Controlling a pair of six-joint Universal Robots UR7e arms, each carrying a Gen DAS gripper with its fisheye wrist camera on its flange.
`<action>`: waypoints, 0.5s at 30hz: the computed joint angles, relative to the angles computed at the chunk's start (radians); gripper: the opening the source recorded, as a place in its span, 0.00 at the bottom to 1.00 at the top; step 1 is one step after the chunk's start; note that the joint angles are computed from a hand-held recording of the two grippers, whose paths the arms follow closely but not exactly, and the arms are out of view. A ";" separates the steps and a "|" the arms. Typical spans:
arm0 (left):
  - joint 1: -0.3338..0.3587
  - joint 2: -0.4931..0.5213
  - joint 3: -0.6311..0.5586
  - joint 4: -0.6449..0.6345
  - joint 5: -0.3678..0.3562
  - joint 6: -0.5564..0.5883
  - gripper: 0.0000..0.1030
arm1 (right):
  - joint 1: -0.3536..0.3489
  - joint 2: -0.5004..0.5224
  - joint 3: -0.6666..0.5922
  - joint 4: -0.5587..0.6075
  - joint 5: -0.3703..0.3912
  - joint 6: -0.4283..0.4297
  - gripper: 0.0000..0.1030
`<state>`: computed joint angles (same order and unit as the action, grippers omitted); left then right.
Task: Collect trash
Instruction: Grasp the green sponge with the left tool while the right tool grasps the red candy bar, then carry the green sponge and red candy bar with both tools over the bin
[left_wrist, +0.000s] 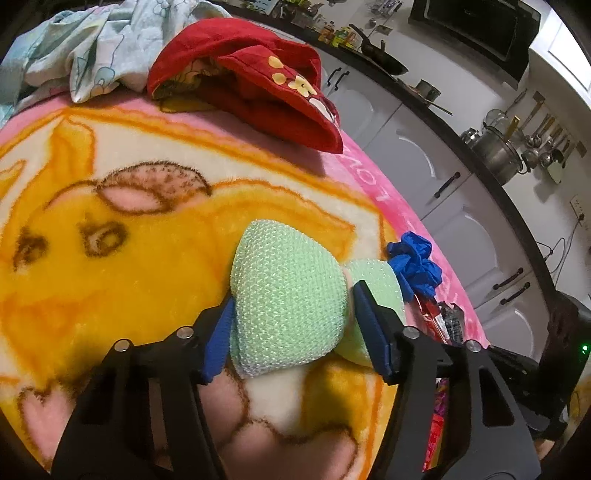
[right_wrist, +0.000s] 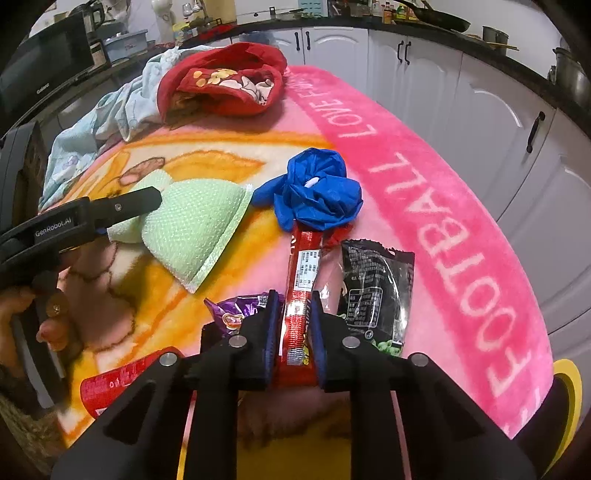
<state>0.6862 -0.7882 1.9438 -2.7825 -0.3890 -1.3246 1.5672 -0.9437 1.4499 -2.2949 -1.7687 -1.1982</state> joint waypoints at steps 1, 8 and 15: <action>-0.001 0.001 -0.001 0.003 -0.001 0.004 0.48 | -0.001 -0.003 0.002 -0.001 0.004 0.001 0.14; -0.034 -0.007 0.029 -0.001 0.023 -0.023 0.36 | -0.013 -0.029 0.012 0.014 0.031 0.001 0.12; -0.077 -0.021 0.044 0.068 0.068 -0.086 0.25 | -0.023 -0.066 0.026 0.029 0.067 -0.017 0.12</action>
